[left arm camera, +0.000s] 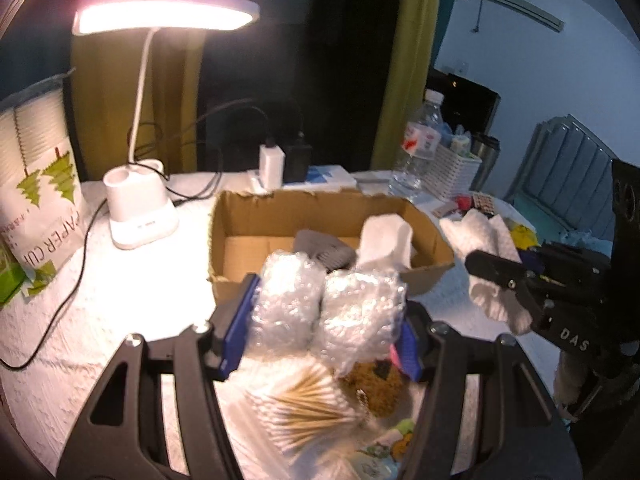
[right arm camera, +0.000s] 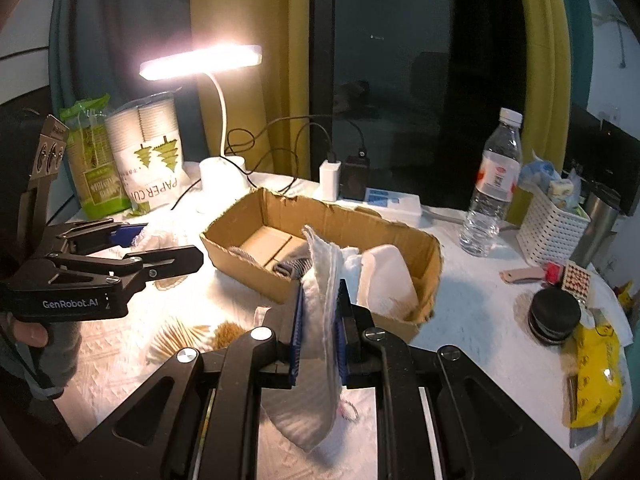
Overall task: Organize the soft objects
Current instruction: 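Lower bundles into the box with the left gripper while the right gripper drops the tissue there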
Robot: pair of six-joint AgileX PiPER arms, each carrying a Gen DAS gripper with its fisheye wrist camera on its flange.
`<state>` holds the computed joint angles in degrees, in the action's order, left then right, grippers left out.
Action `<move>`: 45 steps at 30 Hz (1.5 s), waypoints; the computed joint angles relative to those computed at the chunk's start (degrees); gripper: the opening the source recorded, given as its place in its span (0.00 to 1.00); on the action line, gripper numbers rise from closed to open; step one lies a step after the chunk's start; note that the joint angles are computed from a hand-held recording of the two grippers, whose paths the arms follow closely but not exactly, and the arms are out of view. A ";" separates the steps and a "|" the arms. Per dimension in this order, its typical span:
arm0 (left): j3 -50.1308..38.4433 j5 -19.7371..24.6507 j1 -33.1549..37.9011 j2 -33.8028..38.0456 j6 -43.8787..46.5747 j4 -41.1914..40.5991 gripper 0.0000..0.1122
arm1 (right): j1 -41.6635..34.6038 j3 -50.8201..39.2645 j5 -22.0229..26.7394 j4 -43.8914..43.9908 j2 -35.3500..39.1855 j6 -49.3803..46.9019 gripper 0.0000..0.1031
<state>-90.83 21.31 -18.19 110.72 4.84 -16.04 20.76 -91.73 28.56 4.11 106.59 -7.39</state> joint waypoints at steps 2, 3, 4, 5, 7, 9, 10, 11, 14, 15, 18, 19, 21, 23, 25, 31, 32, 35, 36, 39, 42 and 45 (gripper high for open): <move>-0.44 -0.47 0.11 0.21 -1.15 1.30 0.55 | 0.06 -1.40 0.33 0.74 0.89 -0.80 0.15; -0.87 -0.65 0.24 0.45 -1.31 1.48 0.55 | 0.08 -2.36 0.59 0.95 1.48 -1.12 0.15; -1.24 -0.69 0.34 0.63 -1.39 1.65 0.55 | 0.03 -3.10 0.78 1.27 1.96 -1.49 0.15; -1.67 -0.92 0.38 0.93 -1.90 2.32 0.55 | 0.02 -3.61 0.84 1.44 2.29 -1.67 0.15; -2.56 -1.19 0.59 1.62 -1.79 2.40 0.55 | -0.11 -5.20 1.14 2.23 3.34 -2.51 0.15; -4.36 -0.66 0.90 2.81 -1.86 2.42 0.55 | -0.26 -6.74 1.47 2.87 4.37 -3.05 0.15; -5.08 -0.42 1.00 3.28 -1.91 2.46 0.55 | -0.34 -7.78 1.80 3.31 5.04 -3.45 0.15; -5.62 -0.41 1.10 3.64 -2.10 2.64 0.55 | -0.31 -8.48 1.95 3.36 5.46 -3.50 0.15; -7.16 -0.33 1.29 4.57 -2.29 2.93 0.55 | -0.31 -10.36 2.09 4.06 6.65 -3.99 0.15; -7.69 -0.44 1.37 4.94 -2.31 2.96 0.55 | -0.34 -10.85 2.01 4.38 7.01 -4.15 0.15; -9.28 -0.90 1.65 6.19 -1.12 1.90 0.55 | -0.76 -12.69 1.49 6.93 8.68 -5.61 0.15; -9.48 -1.55 1.65 6.55 -0.67 1.73 0.55 | -1.19 -12.92 0.61 9.67 9.31 -7.62 0.15; -10.74 -2.43 1.73 8.16 -0.92 2.30 0.55 | -1.43 -14.28 0.59 10.46 10.65 -7.67 0.15; -13.12 -1.10 2.03 10.15 -1.54 2.14 0.55 | -1.58 -16.12 0.83 10.64 12.32 -7.26 0.15; -15.16 -0.41 2.17 11.97 -2.62 2.83 0.55 | -1.79 -17.63 1.24 11.56 13.64 -7.67 0.15; -21.02 2.42 2.48 16.50 -1.93 1.64 0.55 | -2.54 -23.93 4.35 13.27 18.67 -8.33 0.15; -22.03 3.16 2.53 17.25 -1.88 1.51 0.55 | -2.64 -25.05 4.98 13.31 19.53 -8.21 0.15; -25.85 5.85 2.54 20.00 -3.16 2.25 0.56 | -2.94 -28.00 6.66 13.62 21.83 -7.92 0.15; -26.74 6.52 2.56 20.60 -3.43 2.30 0.56 | -3.07 -29.23 7.32 13.62 22.75 -7.68 0.15; -31.99 10.58 2.70 23.78 -5.22 3.15 0.56 | -3.42 -32.47 9.12 13.60 25.06 -7.13 0.15; -35.52 13.25 2.75 25.88 -6.56 3.83 0.57 | -3.80 -35.65 11.01 14.06 27.21 -7.00 0.15; -36.93 14.39 2.88 26.78 -6.42 3.38 0.66 | -4.09 -38.23 12.64 14.51 28.89 -6.62 0.15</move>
